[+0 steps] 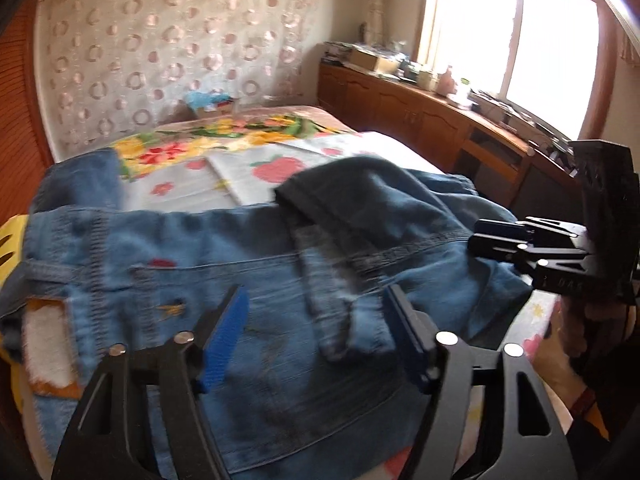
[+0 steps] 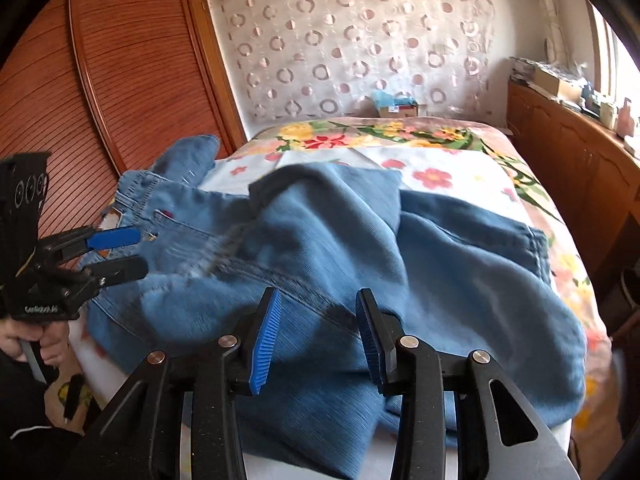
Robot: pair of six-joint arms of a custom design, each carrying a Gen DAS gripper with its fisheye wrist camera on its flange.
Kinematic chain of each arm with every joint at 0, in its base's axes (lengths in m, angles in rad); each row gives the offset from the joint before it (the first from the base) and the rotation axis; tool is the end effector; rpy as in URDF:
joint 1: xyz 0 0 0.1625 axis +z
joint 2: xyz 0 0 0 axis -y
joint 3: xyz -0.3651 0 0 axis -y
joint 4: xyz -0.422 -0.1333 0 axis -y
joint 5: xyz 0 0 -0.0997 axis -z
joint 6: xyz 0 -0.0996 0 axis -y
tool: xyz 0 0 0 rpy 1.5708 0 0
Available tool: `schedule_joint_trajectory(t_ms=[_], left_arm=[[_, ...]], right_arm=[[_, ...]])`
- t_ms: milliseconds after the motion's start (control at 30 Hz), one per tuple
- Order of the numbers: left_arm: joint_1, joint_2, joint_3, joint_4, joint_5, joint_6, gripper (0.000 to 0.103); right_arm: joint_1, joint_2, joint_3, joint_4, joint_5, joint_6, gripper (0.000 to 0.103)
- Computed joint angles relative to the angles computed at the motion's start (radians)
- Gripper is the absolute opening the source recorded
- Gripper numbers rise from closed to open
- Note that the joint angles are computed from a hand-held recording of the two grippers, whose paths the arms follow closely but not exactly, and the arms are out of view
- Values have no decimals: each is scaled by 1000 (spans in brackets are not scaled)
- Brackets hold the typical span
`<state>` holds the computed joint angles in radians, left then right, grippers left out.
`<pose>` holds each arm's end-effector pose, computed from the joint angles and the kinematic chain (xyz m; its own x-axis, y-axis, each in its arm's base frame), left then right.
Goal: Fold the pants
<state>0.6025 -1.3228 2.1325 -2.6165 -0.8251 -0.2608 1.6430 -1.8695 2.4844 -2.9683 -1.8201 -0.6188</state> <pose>-0.2938 -0.4459 0.1630 -0.7351 0.3559 -0.5771 0.6329 0.6652 -0.3960 0.1356 -0.3672 0.2699 -0.7679 -0.3258 0.5515 -0.6096 0.6362 -0.4729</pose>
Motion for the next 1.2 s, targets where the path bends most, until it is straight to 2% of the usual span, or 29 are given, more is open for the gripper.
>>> schedule_joint_trajectory(t_ms=[67,200,267,333,400,433,533,600,667,767,933,1033,1067,1100,1133,1200], left_arm=[[12,33,-22,11,-42,9,63],[15,63,-36,75,-45,-18,63],[13,63,-30,82,-35,-28,56],[6,59,-21,76,-29,-28,37],[-3,49,-10,64,-30,-23,26],[-11,39,1,58,-31,-20,23],[-36,13,24,60,-9,-21,22],[-39,2,31,61,-6,-28,22],[-32,-2,29,60,-4,-29,22],[-23,-9,31,66,-12,-45,22],[-10,-10,33,71,-28,-56,22],[-19,-12,43,45,-19,-46,22],[-22,-16,45,39,-18,-43,21],[-29,-23,52,28,-14,-42,19],[-40,-35,63,11,-6,-35,17],[-63,-63,80,1,18,-36,16]], right_arm=[[6,-11,-11,27,-10,16,41],[3,-54,-3,62,-5,36,42],[3,-55,-2,63,-2,48,43],[-2,-53,-1,59,3,51,43],[4,-39,-7,53,2,59,43],[10,-29,-12,49,-2,61,43],[8,-24,-21,42,9,33,43],[38,28,-61,18,3,18,45],[70,97,-123,24,8,-3,51],[107,230,-228,13,-8,-29,51],[130,461,-406,19,-86,-82,51],[129,537,-463,18,-150,-117,51],[131,559,-480,24,-164,-118,43],[133,566,-485,28,-163,-113,16],[132,562,-491,51,-152,-107,6],[133,534,-482,59,-99,-92,4]])
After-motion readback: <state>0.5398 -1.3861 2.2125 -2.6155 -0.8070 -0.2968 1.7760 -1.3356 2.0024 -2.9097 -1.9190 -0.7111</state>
